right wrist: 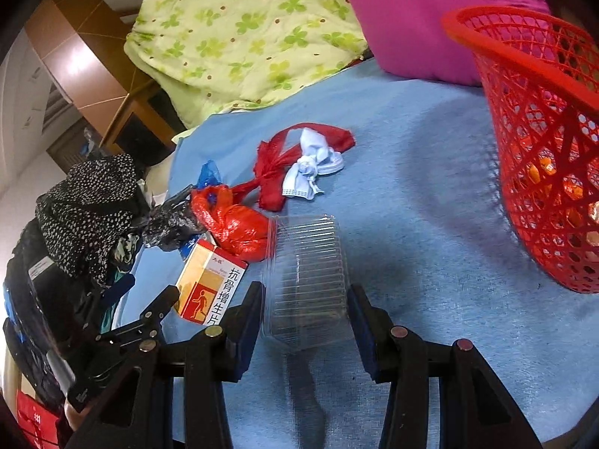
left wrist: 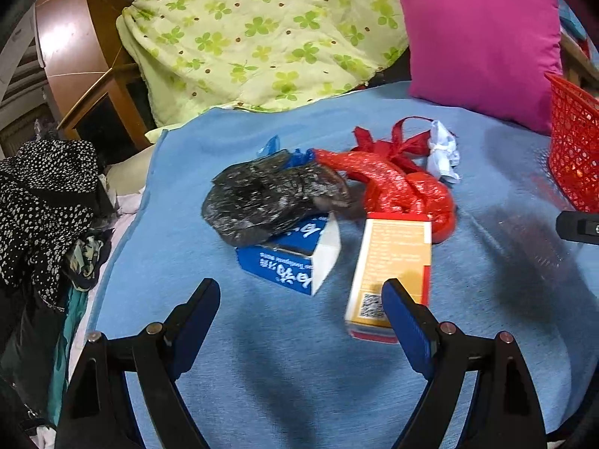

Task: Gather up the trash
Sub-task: 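Grasp the orange-and-white medicine box with the left gripper, then carry the box and tray to the wastebasket and release both inside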

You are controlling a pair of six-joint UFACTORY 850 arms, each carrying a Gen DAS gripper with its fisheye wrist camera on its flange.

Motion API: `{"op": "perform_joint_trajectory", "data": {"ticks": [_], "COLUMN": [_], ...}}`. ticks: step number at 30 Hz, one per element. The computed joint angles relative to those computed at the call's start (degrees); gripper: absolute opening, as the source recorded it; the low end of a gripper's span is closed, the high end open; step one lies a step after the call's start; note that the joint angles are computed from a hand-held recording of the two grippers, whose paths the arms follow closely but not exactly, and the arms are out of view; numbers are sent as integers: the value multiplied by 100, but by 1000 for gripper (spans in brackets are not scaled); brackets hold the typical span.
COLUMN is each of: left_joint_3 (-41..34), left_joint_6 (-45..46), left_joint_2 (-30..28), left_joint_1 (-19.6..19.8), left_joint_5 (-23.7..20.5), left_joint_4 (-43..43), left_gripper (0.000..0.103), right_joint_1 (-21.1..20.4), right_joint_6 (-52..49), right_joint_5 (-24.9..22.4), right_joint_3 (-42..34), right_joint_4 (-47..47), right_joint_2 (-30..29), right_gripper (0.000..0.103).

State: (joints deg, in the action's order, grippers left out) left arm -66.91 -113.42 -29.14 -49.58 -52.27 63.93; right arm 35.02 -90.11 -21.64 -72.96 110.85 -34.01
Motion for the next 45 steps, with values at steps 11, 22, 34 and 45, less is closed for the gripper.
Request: {"op": "perform_joint_trajectory", "data": {"ticks": [11, 22, 34, 45], "left_joint_3": [279, 716, 709, 770], "left_joint_6": [-519, -1635, -1953, -2237], "left_joint_2": [217, 472, 397, 466], "left_joint_1": [74, 311, 369, 114], "left_joint_5": [963, 2187, 2427, 1919], "left_joint_4": [520, 1212, 1662, 2200], "left_gripper": [88, 88, 52, 51], "right_joint_1": [-7, 112, 80, 99], "right_joint_6": [231, 437, -795, -2290], "right_joint_5": [89, 250, 239, -240], "right_joint_3": [-36, -154, 65, 391], "right_joint_4": [-103, -297, 879, 2148], "right_joint_2": [-36, -121, 55, 303], "right_gripper": [48, 48, 48, 48]}}
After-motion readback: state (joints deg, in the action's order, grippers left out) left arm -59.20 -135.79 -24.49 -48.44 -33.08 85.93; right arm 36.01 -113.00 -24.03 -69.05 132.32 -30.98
